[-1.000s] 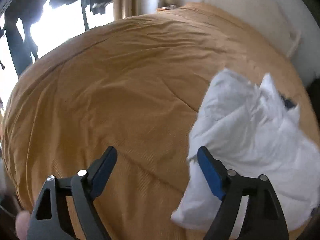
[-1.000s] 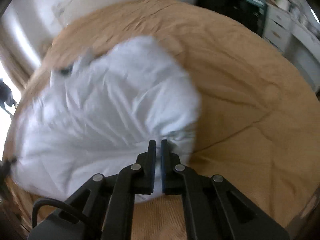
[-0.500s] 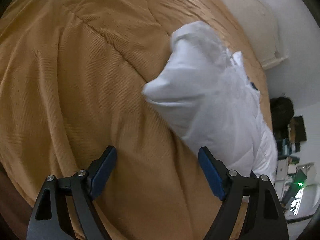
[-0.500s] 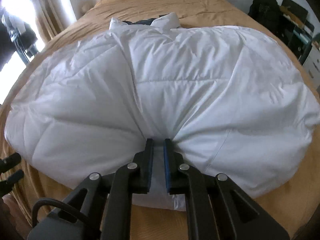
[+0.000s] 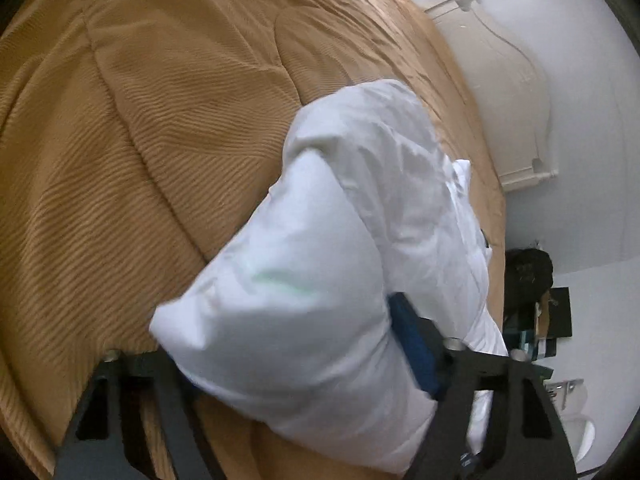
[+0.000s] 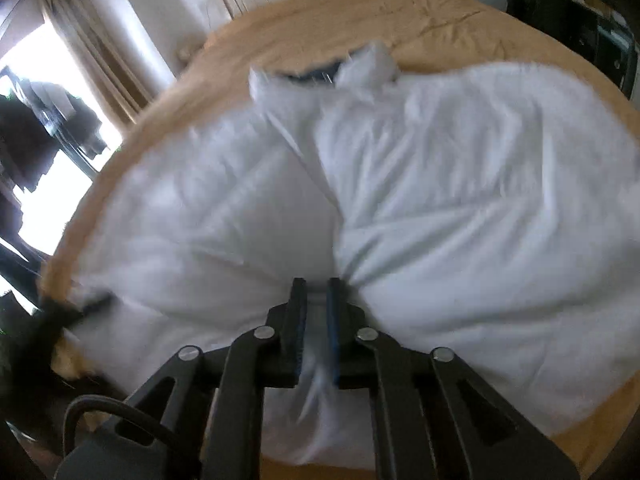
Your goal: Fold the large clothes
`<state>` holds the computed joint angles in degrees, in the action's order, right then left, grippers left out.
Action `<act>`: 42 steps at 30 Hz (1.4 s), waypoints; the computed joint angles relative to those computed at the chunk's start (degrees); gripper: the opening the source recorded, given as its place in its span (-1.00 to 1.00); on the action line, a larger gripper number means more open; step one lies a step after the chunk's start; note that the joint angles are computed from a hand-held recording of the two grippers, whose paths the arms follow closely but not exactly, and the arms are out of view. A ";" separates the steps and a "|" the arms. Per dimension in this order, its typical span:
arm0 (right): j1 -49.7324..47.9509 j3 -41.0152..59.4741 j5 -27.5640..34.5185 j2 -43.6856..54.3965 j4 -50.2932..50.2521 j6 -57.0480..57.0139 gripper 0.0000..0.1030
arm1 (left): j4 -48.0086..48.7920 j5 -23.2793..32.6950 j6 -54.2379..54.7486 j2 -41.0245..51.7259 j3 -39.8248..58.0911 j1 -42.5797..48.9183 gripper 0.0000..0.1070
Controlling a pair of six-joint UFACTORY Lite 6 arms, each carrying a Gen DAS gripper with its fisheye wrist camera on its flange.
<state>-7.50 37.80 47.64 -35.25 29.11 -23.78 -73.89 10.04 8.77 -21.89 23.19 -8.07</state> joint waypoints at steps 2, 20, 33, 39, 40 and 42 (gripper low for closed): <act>-0.88 -1.31 0.15 -0.54 0.91 -1.96 -0.88 | 3.78 -0.78 -3.92 1.31 0.97 -0.20 0.10; 19.32 76.10 7.67 73.21 -33.57 34.95 -0.98 | 21.37 3.13 -19.57 -3.42 -1.39 2.13 -0.06; 17.44 26.37 -7.15 33.67 -23.32 23.41 -0.97 | 20.80 2.51 -18.28 -2.57 -1.32 1.67 -0.06; 20.99 18.11 -0.01 15.60 -27.20 28.84 -0.87 | 14.81 3.87 -10.91 -3.00 -2.13 3.52 -0.06; 22.08 15.00 -0.09 11.96 -28.43 30.50 -0.87 | 14.13 4.01 -9.89 -3.01 -2.27 3.65 -0.06; 25.13 7.59 1.30 1.74 -31.56 35.32 -0.88 | 14.53 4.03 -10.06 -2.69 -2.00 3.46 -0.06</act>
<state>17.63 45.39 48.93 -33.50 -2.46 11.54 -59.36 14.06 -1.28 -24.58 21.19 -4.61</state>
